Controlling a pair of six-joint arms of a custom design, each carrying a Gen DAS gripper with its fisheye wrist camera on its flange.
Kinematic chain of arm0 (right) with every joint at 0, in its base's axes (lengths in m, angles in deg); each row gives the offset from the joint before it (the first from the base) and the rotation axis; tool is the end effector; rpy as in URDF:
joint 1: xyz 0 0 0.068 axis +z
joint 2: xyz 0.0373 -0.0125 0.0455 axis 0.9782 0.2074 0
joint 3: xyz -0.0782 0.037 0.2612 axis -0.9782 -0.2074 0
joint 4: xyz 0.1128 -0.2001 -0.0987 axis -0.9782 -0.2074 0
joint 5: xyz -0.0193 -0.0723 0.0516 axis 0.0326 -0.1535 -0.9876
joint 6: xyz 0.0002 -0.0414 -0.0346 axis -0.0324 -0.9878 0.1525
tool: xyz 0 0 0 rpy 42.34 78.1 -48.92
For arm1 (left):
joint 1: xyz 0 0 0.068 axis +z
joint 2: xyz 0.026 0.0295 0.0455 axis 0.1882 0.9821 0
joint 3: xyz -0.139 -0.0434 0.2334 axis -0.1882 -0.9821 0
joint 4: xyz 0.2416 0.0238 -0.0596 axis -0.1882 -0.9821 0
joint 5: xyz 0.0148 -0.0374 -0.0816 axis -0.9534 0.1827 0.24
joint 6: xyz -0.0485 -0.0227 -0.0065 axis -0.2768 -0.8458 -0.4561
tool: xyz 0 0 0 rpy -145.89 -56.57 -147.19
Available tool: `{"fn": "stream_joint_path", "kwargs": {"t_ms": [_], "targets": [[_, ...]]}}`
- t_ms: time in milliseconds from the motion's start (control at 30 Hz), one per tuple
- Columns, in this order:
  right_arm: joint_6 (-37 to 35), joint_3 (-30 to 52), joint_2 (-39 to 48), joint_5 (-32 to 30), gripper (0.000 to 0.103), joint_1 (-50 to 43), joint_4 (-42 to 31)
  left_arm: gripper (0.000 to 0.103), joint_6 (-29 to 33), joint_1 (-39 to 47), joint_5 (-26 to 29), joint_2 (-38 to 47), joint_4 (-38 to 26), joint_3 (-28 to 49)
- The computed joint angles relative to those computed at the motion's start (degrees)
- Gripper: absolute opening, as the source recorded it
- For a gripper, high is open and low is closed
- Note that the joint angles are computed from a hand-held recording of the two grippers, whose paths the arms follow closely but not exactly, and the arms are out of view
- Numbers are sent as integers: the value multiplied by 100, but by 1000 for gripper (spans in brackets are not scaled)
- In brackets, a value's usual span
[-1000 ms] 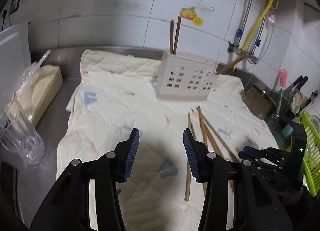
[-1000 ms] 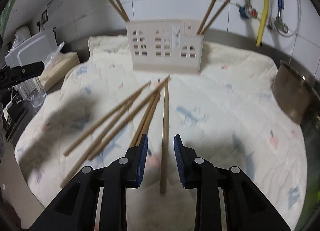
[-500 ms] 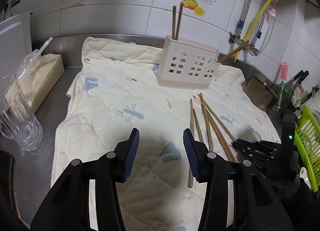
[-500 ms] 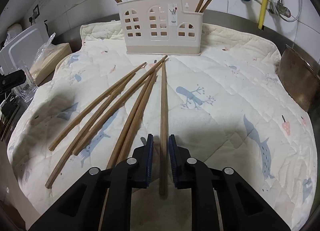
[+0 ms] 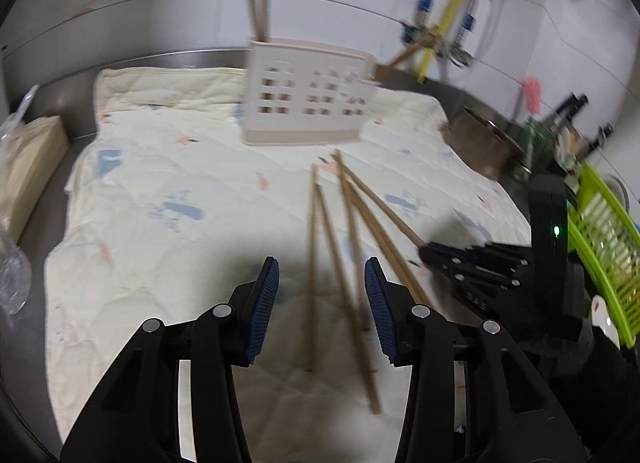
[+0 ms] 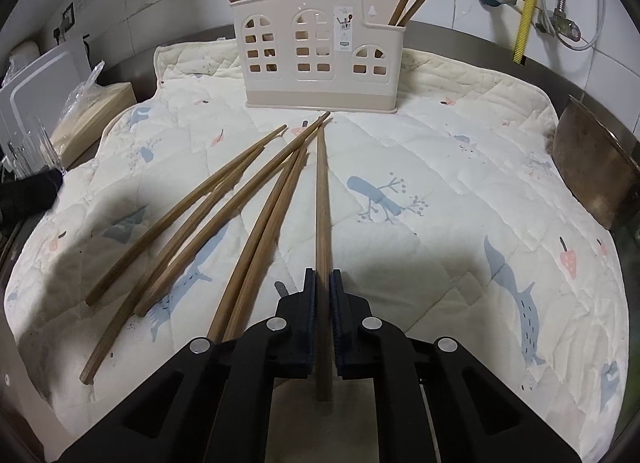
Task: Organize utensils
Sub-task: 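Lower both tools to the mat and close each on a chopstick, then lift the chopstick upright with the left tool while the right tool raises its chopstick toward the holder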
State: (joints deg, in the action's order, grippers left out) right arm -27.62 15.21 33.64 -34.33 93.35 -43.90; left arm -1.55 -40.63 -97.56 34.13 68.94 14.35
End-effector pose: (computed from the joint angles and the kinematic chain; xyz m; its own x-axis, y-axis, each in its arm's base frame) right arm 0.3456 0.1078 0.1110 -0.5520 -0.5099 -0.6598 -0.7044 0.7086 0.0417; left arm 0.2049 -0.2242 0.1598 -0.6396 -0.2738 -0.7183 -0.1782 0.9618 -0.2079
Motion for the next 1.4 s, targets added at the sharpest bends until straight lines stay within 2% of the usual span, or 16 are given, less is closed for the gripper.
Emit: {"fn": "stream_joint_path", "kwargs": {"t_ms": [267, 333, 467, 733, 1067, 1233, 1400], "targets": [[3, -188, -338, -324, 7, -255, 42, 34, 514, 256, 610, 992, 382, 702], [3, -232, -444, -431, 7, -351, 28, 27, 556, 364, 780, 1210, 415, 853], [-12, -304, -575, -600, 7, -492, 13, 24, 582, 541, 984, 1472, 478, 1013], [26, -316, -602, -779, 7, -644, -7, 18, 658, 712, 1149, 1839, 302, 1378], [43, -309, -605, -839, 7, -679, -15, 17, 538, 788, 1217, 2054, 84, 1588], [71, -352, -683, -842, 7, -664, 33, 7, 481, 781, 1174, 2093, -91, 1708], [97, -381, -795, -850, 7, -681, 37, 6, 427, 781, 1191, 2004, -34, 1630]]}}
